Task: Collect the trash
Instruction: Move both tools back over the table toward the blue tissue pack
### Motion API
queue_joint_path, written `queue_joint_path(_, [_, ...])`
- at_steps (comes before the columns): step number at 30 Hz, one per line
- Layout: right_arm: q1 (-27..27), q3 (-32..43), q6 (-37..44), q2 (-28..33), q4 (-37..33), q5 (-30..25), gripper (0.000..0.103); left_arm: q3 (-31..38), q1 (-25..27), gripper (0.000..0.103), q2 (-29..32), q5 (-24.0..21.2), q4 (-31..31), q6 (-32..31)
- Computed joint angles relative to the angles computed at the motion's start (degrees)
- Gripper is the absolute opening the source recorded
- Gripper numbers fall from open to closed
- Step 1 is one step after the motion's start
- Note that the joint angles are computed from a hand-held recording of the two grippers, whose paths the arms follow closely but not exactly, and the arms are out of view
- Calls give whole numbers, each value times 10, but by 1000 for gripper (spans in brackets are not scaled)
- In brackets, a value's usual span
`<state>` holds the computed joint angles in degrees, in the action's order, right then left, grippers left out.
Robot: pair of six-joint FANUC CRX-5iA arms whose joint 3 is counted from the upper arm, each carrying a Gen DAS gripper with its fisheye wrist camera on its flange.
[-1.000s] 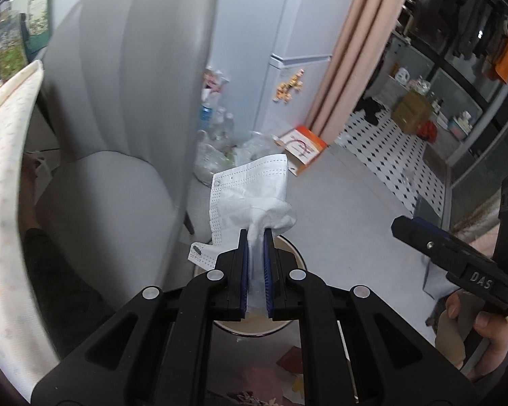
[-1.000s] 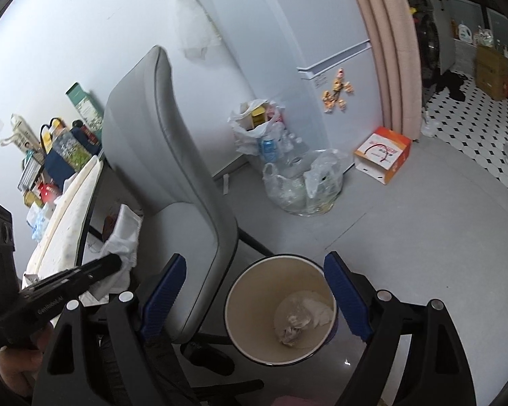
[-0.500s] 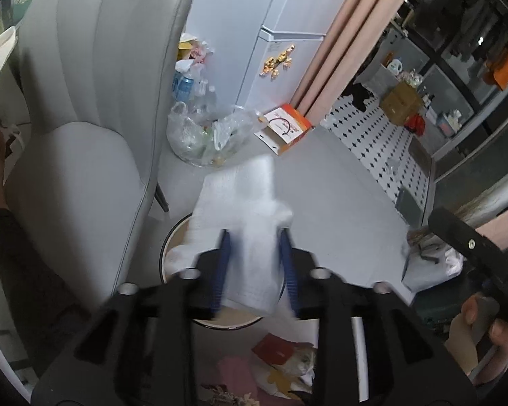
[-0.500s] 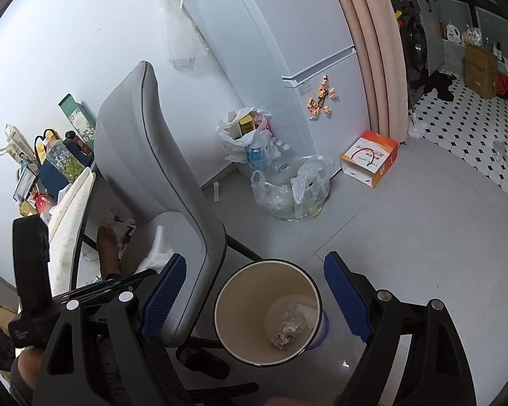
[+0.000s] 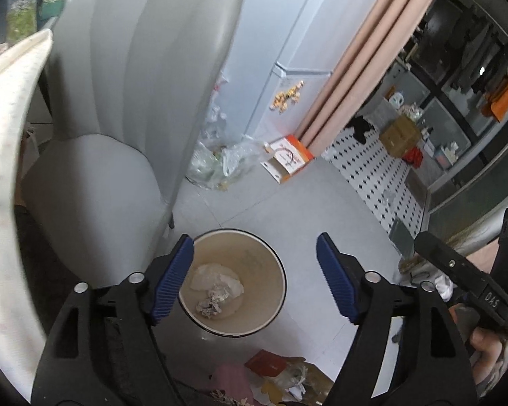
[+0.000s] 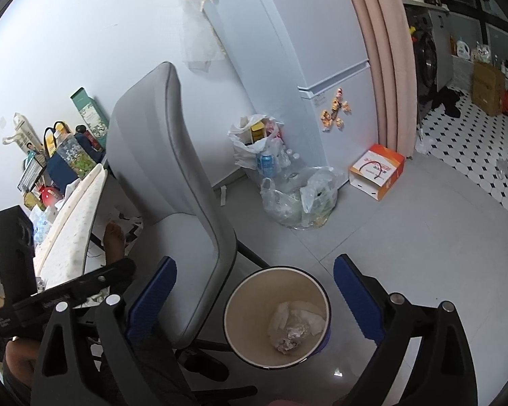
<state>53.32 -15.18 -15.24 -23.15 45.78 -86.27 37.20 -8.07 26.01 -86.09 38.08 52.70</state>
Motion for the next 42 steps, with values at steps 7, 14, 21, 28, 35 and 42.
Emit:
queue_joint_path(7, [-19,57,48,55,2,37,95,-15,55,97,-29,37,24,-3])
queue_joint_path(14, [-29,127,106,122,-6,86,95,-14,109,97,-38,50,43,-6])
queue_joint_path(21, [-33,216,179,198,-23,115,95,-10,173,97,-37,61,62,-1])
queue_joint_path(28, [-30,321,259,278,-48,130,85,18,227,97,-15,70,68,17])
queue_joint_path(35, [-27,433,335,356,-84,128,75,33,270,97,3,79,73,34])
queue_joint_path(42, [-29,541,386,431,-121,115,68,45,304,97,22,82,68,48])
